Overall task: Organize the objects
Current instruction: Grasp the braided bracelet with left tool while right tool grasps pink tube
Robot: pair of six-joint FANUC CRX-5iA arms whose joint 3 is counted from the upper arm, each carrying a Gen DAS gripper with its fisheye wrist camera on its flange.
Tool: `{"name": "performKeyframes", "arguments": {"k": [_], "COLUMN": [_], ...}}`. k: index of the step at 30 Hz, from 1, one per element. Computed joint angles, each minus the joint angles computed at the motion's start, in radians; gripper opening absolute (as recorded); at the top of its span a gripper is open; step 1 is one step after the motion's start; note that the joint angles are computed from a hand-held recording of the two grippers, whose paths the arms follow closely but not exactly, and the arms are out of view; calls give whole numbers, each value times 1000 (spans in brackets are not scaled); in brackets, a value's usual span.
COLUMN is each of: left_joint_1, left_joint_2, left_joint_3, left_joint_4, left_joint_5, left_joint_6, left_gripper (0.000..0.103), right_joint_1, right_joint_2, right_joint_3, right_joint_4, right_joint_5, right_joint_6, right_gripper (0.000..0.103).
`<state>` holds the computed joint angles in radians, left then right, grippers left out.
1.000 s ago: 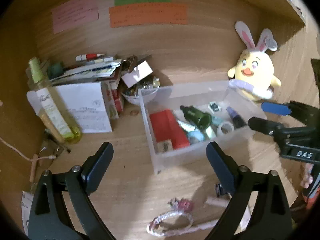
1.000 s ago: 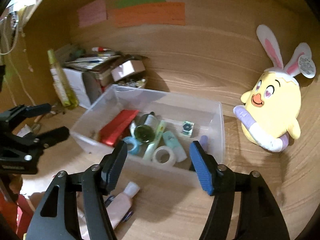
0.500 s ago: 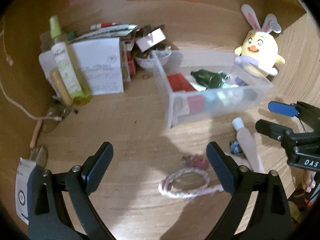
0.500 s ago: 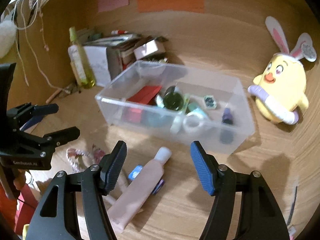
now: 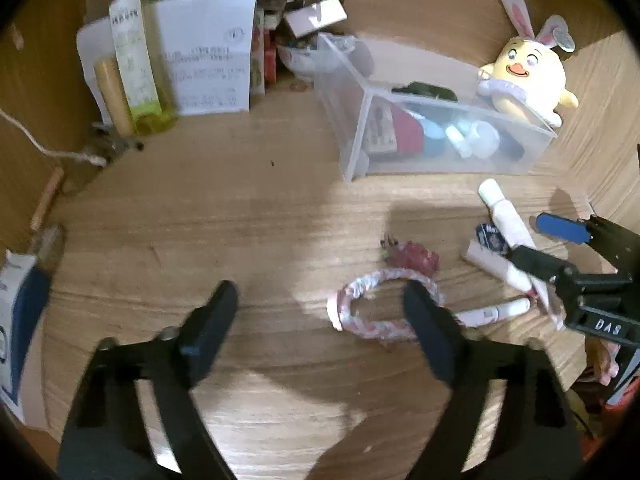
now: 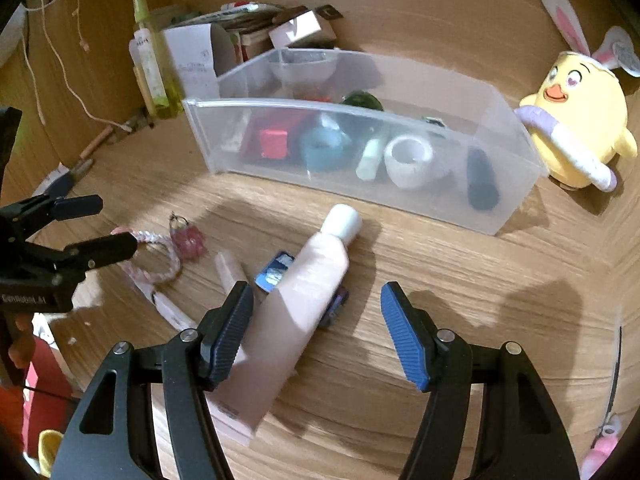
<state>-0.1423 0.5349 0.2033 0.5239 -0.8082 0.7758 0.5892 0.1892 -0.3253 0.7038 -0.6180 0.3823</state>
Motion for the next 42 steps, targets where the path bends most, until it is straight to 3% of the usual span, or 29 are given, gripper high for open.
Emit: {"name": "performKeyframes", "arguments": {"k": [2, 4, 6, 15, 23, 28, 32, 42], "left_joint_1": [3, -2, -6, -5, 12, 13, 6, -23], "left_joint_2": [6, -9, -20, -45, -46, -61, -65, -77], "left_joint_3": [0, -25, -42, -85, -95, -117, -128, -147], "left_joint_4": [12, 10, 5, -2, 47, 113, 173, 288], "left_joint_5": [-18, 12, 36, 99, 150, 180, 186, 185], "left_joint_6": [-6, -21, -30, -70, -49, -104, -147, -225], "left_gripper": [68, 62, 47, 12, 11, 11, 11, 11], "right_joint_1": [-1, -5, -7, -28, -65, -83, -82, -79], "right_joint_2": [-8, -17, -19, -29, 70, 122, 116, 28], "right_joint_3": [-4, -14, -13, -8, 143, 214, 192, 72], "right_joint_4": [-2, -2, -21, -47, -138, -217, -176, -19], "right_joint_5": [-13, -30, -47, -32, -55, -87, -75, -15], "right_joint_6": [5, 7, 28, 67, 220, 296, 258, 108], "right_gripper": [63, 63, 63, 63, 62, 41, 19, 19]}}
